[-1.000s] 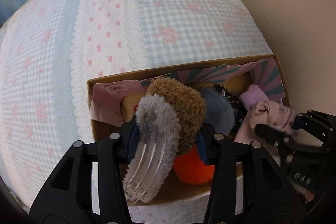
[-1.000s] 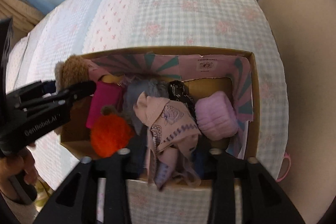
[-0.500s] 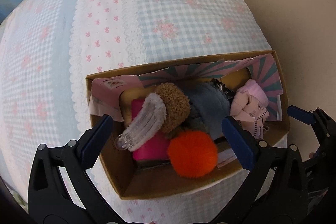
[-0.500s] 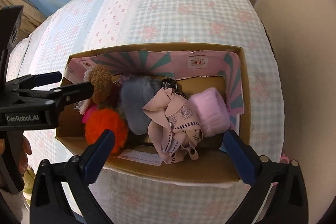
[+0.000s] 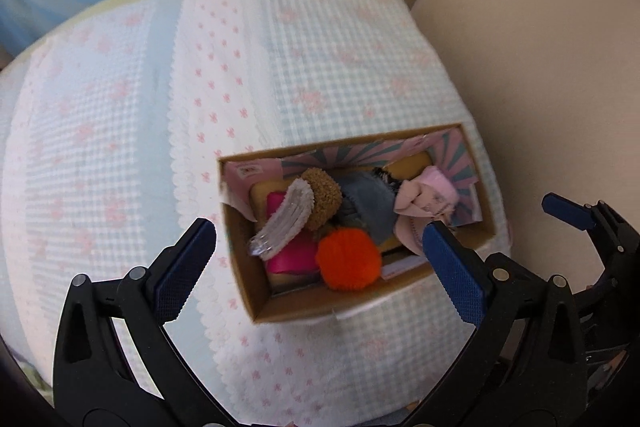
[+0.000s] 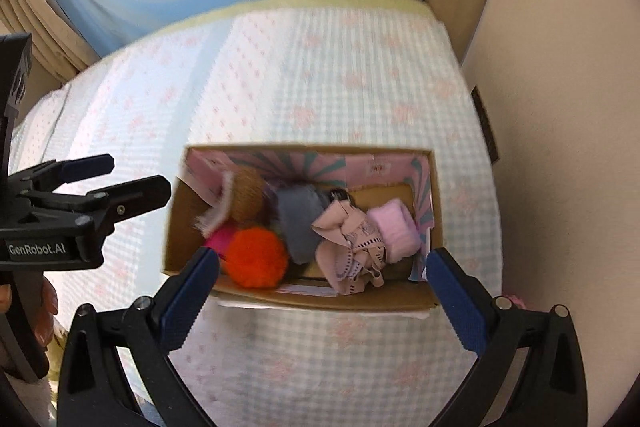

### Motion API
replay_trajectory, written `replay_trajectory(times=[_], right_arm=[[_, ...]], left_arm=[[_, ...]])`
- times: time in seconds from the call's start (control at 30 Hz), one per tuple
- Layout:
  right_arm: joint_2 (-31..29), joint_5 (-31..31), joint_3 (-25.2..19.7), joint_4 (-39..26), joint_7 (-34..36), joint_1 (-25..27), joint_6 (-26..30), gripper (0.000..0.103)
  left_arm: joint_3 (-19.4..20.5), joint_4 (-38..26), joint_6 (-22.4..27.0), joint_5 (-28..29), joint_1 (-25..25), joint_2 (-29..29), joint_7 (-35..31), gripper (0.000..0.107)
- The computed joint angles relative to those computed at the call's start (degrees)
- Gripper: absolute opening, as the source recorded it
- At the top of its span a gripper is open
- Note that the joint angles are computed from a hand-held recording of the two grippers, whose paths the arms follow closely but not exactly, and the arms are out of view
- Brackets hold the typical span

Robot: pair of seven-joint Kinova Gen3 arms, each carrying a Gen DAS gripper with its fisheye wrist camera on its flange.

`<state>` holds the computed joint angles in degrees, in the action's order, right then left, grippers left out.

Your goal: Organize soft objects

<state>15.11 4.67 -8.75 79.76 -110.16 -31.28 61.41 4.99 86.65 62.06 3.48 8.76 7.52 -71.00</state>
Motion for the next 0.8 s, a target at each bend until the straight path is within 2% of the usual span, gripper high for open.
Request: replay_trajectory(times=[0.2, 0.37, 0.5, 0.67, 0.8], right_arm=[[-3.5, 5.4, -1.1, -5.7, -6.8, -5.5, 5.5, 0.103], [-5.1, 8.4, -2.4, -11.3, -13.5, -9.4, 9.6, 0.103], [-5.4, 14.0, -3.5, -16.5, -19.4, -14.1, 13.6, 0.103], [-5.4, 22.2, -4.3, -21.6, -23.9, -20.2, 16.9, 0.103], [-5.0, 28.2, -4.9, -24.0, -26.3, -24.8, 18.6, 0.103]], left_arm=[[-1.3, -1.5, 4.1, 1.5, -2.6, -9.2, -2.1, 0.103], [-1.9, -4.3, 8.7, -1.5, -4.7, -16.5, -2.8, 0.103], [-3.3, -5.8, 11.5, -2.7, -7.2, -22.2, -3.7, 0.103], [-3.7, -7.0, 13.2, -5.7, -10.6, -28.1, -4.0, 0.103], [-3.6, -6.0, 12.4, -7.3, -12.5, -32.3, -5.1, 0.103]])
